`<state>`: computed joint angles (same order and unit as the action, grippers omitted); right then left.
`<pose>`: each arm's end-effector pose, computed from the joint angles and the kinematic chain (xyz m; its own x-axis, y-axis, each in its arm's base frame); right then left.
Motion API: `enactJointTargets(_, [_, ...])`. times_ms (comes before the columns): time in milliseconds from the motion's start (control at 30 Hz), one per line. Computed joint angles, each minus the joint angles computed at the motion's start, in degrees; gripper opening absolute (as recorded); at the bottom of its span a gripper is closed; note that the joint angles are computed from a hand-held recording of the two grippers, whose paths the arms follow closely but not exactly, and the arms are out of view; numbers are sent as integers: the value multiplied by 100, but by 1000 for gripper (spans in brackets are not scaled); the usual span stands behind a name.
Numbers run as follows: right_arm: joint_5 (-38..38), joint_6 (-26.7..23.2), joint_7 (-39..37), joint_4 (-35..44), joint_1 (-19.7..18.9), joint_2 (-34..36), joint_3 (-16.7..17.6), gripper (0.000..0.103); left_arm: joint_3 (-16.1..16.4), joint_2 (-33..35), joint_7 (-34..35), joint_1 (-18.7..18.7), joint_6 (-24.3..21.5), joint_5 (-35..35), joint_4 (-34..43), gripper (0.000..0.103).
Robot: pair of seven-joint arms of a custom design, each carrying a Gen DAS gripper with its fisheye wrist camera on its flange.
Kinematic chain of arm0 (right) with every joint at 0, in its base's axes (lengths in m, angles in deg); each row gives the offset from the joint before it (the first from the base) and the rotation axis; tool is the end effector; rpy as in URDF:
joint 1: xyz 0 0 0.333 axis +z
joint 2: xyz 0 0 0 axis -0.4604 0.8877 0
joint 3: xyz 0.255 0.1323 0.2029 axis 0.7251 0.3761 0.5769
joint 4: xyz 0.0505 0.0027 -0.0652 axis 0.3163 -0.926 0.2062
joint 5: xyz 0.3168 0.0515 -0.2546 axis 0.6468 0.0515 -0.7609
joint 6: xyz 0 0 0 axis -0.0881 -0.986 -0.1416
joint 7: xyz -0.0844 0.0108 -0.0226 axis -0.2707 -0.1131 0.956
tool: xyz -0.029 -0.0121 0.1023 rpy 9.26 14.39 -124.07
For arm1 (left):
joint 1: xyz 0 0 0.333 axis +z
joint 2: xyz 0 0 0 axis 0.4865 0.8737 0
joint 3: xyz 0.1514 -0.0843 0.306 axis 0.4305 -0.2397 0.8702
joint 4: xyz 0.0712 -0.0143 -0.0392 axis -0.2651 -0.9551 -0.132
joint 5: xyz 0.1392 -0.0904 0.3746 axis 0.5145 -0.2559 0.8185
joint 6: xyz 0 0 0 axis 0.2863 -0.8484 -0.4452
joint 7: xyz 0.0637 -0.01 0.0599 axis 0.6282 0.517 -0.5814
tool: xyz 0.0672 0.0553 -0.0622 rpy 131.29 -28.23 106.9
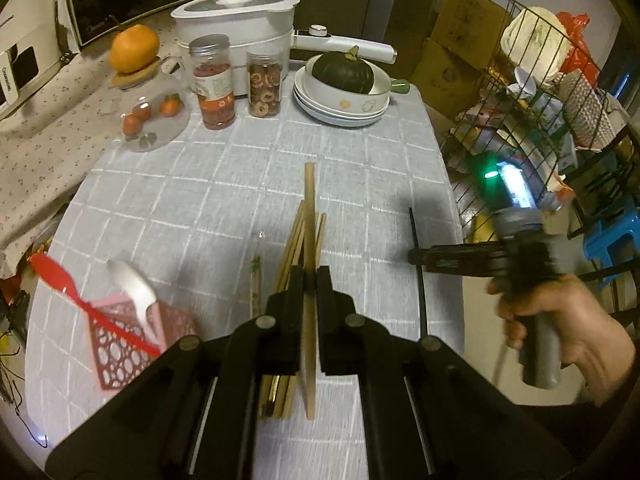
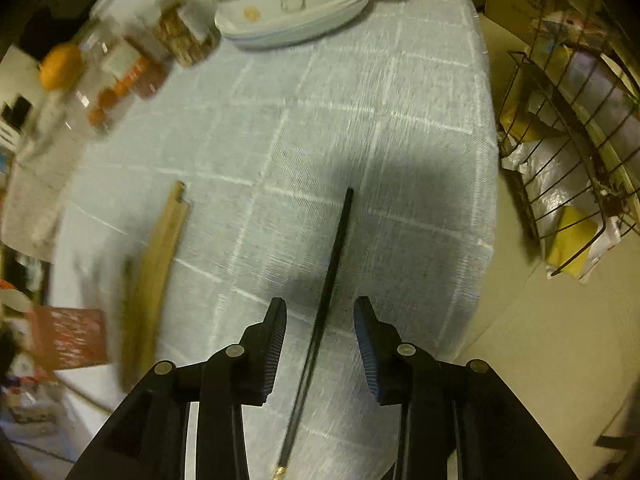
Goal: Organize utensils
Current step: 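Lower the wooden chopsticks into the pink holder with the left tool and release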
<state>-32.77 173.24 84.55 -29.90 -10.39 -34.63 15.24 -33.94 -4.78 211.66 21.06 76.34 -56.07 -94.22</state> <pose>0.6089 0.1939 0.3087 -0.5815 -0.7991 -0.1527 -0.7909 0.5992 -0.1240 0.6625 -0.2879 0.4093 -0.7026 -0.7018 0.1177 -0.6459 0.5596 -0.5193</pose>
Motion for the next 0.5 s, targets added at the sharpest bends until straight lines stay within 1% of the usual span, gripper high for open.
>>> enactJointTargets(33, [-59,-4,41,31,42,75,-18,34,-25,-47,59,49,22,-50,-68,7])
enactJointTargets(100, [-143,99,107,29,86,90,-51,28,-54,-111,129,118,31,-155,-159,7])
enactJointTargets(133, [-159,224,102,12,95,96,-44,17,-76,-143,177,163,34,-237,-208,7])
enactJointTargets(167, [-277,210,171,44,162,114,-96,10,-92,-181,227,203,50,-319,-267,7])
enactJointTargets(233, [-485,156,343,96,280,141,-177,7,-109,-276,308,263,104,-474,-398,7])
enactJointTargets(300, [-494,60,364,137,277,124,-140,6,-117,-374,385,317,138,-636,-510,7])
enactJointTargets(367, [-553,122,396,129,312,47,-116,5,-148,-516,552,403,189,-858,-655,7])
enactJointTargets(500, [-1140,175,801,161,588,-224,-226,6,-175,-814,992,534,303,-1384,-913,7])
